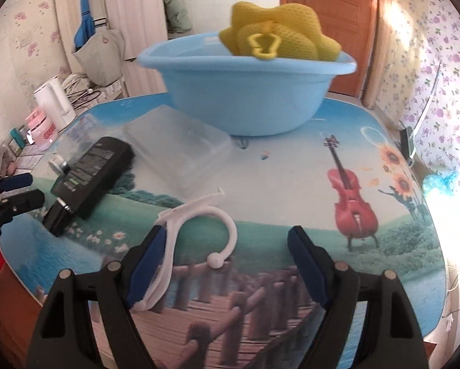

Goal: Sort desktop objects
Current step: 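Withdraw both grippers toward the spray can and white hook on the table, then grasp the clear spray bottle with the left gripper while the right gripper grasps the white hook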

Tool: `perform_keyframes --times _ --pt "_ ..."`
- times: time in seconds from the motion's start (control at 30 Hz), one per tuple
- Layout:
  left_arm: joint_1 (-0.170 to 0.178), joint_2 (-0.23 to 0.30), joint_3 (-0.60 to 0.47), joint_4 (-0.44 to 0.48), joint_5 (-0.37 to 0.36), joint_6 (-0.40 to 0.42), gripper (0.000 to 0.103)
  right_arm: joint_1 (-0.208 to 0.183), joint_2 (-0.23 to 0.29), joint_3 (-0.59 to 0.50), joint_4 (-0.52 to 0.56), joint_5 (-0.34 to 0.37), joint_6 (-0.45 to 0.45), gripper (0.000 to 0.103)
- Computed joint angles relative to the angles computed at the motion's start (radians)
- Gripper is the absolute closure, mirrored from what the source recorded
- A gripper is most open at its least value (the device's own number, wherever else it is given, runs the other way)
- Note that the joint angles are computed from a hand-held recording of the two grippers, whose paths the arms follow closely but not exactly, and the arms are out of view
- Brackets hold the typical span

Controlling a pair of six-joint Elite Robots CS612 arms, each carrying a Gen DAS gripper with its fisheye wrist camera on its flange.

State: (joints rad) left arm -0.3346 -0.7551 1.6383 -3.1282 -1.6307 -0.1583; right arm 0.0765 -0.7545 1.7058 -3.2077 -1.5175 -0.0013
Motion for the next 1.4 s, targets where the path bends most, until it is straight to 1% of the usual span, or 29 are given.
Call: perform_keyframes --times 0.1,0.2,0.27,0.33,0.4,0.67,0.77,0.83,0.87,0.9,0.93,0.97,1.17,1.4 --pt "0.002 0.009 -0.022 -0.005 -0.006 0.0 0.005 -0.016 -0.001 0.003 -0.004 -0.009 0.032 0.022" --pt "0.005 0.02 -0.048 0.0 -0.007 0.0 0.005 -0.022 0.0 0.003 -0.012 -0.015 0.032 0.022" --pt "0.007 0.03 -0.068 0.009 -0.013 -0.003 0.007 -0.024 0.001 0.002 -0.013 -0.01 0.029 0.022" --pt "0.007 0.037 -0.083 0.025 -0.012 0.002 0.021 -0.025 0.0 0.005 -0.015 -0.005 0.018 0.022" --pt "0.007 0.045 -0.102 0.049 -0.01 0.013 0.029 -0.023 0.001 0.0 -0.012 0.0 0.007 0.022" --pt "0.003 0.062 -0.135 0.098 -0.011 0.054 0.044 -0.011 0.004 -0.006 -0.005 0.012 -0.009 0.022" --pt "-0.001 0.07 -0.146 0.121 -0.017 0.087 0.058 -0.009 0.007 -0.01 -0.002 0.006 -0.011 0.022" --pt "-0.001 0.073 -0.147 0.111 -0.027 0.094 0.064 -0.007 0.008 -0.012 -0.002 -0.002 -0.014 0.023" --pt "-0.001 0.072 -0.148 0.114 -0.026 0.096 0.064 -0.006 0.008 -0.011 -0.005 -0.007 -0.016 0.031" --pt "0.0 0.072 -0.148 0.116 -0.029 0.095 0.064 -0.006 0.008 -0.01 -0.01 -0.011 -0.017 0.035" --pt "0.0 0.07 -0.147 0.116 -0.031 0.093 0.064 -0.005 0.008 -0.01 -0.011 -0.013 -0.021 0.046" --pt "0.001 0.069 -0.143 0.113 -0.03 0.09 0.064 -0.005 0.007 -0.01 -0.011 -0.015 -0.027 0.049" --pt "-0.003 0.045 -0.103 0.09 -0.015 0.101 0.064 -0.009 0.003 -0.001 -0.027 0.006 -0.018 0.049" --pt "-0.008 0.015 -0.048 0.088 -0.007 0.114 0.064 -0.014 -0.005 0.011 -0.05 0.015 -0.009 0.049"
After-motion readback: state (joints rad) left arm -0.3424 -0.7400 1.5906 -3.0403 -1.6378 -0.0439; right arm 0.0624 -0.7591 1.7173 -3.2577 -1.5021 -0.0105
